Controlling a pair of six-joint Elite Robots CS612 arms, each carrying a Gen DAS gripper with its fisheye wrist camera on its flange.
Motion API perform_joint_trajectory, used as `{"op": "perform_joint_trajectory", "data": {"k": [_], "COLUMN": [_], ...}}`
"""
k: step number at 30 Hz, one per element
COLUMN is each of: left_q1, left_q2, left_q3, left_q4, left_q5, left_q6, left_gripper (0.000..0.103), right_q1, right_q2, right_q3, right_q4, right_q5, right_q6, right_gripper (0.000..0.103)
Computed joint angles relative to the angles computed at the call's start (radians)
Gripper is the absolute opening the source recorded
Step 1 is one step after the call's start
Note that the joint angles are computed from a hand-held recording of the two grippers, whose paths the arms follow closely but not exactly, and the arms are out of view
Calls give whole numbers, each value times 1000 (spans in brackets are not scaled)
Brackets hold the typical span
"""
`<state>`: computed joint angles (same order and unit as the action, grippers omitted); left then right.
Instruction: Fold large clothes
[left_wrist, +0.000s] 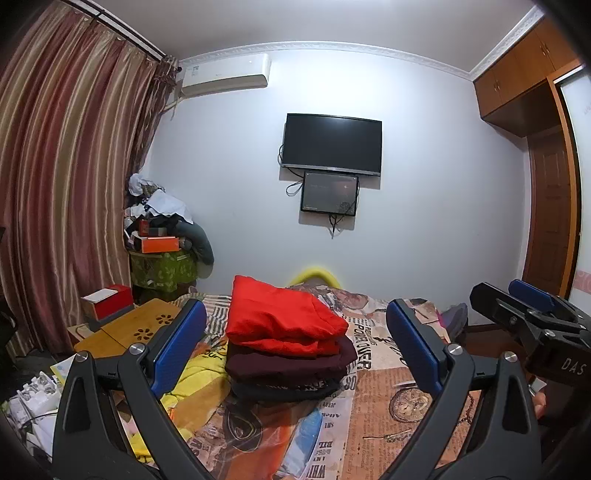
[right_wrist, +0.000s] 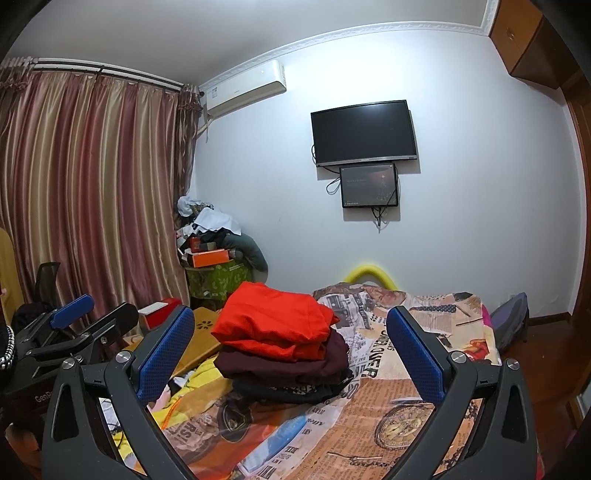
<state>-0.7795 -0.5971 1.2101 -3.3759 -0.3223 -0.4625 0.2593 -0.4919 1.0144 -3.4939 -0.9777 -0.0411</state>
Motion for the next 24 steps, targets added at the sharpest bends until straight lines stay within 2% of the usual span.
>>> {"op": "perform_joint_trajectory", "data": {"k": [13, 24], "left_q1": [0, 1], "left_q2": [1, -3], "left_q3": [-2, -2], "left_q4": [-6, 45], "left_q5": [-5, 5], "left_q6": [11, -41], "left_gripper": [98, 98], "right_q1": [-1, -1], "right_q2": [-2, -2], "right_q3": [3, 5], "right_q4": [7, 8], "right_q5": [1, -3], "right_q6": [-11, -9], "right_gripper": [103, 103]}}
